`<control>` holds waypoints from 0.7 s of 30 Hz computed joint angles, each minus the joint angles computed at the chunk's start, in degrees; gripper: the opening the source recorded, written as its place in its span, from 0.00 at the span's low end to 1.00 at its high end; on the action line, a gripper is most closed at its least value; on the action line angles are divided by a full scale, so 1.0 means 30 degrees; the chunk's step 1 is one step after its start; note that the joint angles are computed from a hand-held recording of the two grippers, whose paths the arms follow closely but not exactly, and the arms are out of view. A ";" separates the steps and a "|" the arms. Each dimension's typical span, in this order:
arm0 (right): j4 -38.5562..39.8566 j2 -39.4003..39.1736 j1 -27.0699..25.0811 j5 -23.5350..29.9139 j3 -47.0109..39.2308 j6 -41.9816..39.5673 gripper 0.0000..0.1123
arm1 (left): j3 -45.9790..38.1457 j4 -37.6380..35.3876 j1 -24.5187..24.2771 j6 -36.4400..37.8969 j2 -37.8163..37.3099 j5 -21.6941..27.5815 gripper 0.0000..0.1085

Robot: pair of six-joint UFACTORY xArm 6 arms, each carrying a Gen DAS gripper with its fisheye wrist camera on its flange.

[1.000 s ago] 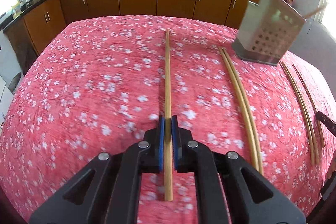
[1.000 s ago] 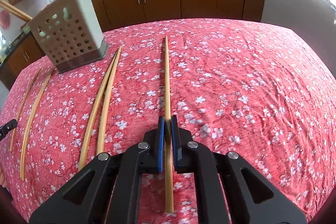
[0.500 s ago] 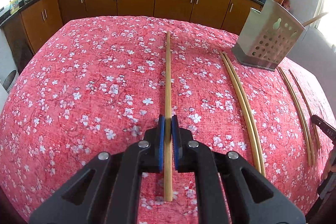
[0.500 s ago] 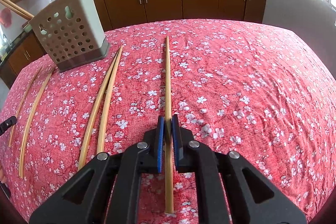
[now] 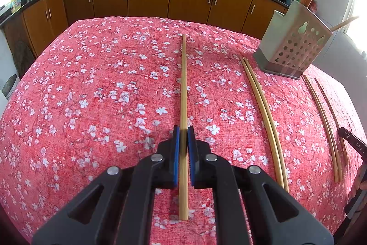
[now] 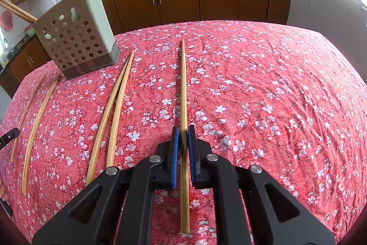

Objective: Organize utensils
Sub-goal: 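Lift the left tool's chopstick off the cloth while the right tool lifts its chopstick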

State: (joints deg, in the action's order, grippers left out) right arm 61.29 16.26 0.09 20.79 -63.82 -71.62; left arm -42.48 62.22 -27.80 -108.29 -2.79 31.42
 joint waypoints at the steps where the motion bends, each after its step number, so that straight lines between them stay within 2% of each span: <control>1: 0.0014 -0.0018 0.0018 0.0003 0.0018 0.0031 0.09 | 0.0043 0.0000 -0.0004 -0.0013 -0.0043 0.0004 0.09; 6: 0.0076 -0.0095 0.0007 0.0101 0.0075 0.0028 0.09 | 0.0008 -0.0072 -0.0027 0.0087 -0.0039 0.0069 0.09; 11: 0.0379 -0.0817 -0.0027 0.0052 0.0976 -0.0667 0.10 | -0.0379 -0.0968 -0.0817 0.1568 0.0153 0.1285 0.09; 15: 0.0638 -0.0989 -0.0497 0.0967 0.1039 -0.0780 0.09 | -0.0263 -0.0946 -0.1011 0.1240 0.0039 0.1308 0.07; 18: 0.0419 -0.1081 -0.0457 0.0638 0.1106 -0.0411 0.07 | -0.0433 -0.1252 -0.1182 0.1625 0.0109 0.1644 0.07; 21: 0.1865 -0.1732 -0.0640 0.0828 0.1314 -0.1639 0.07 | -0.0376 -0.1076 -0.1553 0.1441 -0.0323 0.2319 0.07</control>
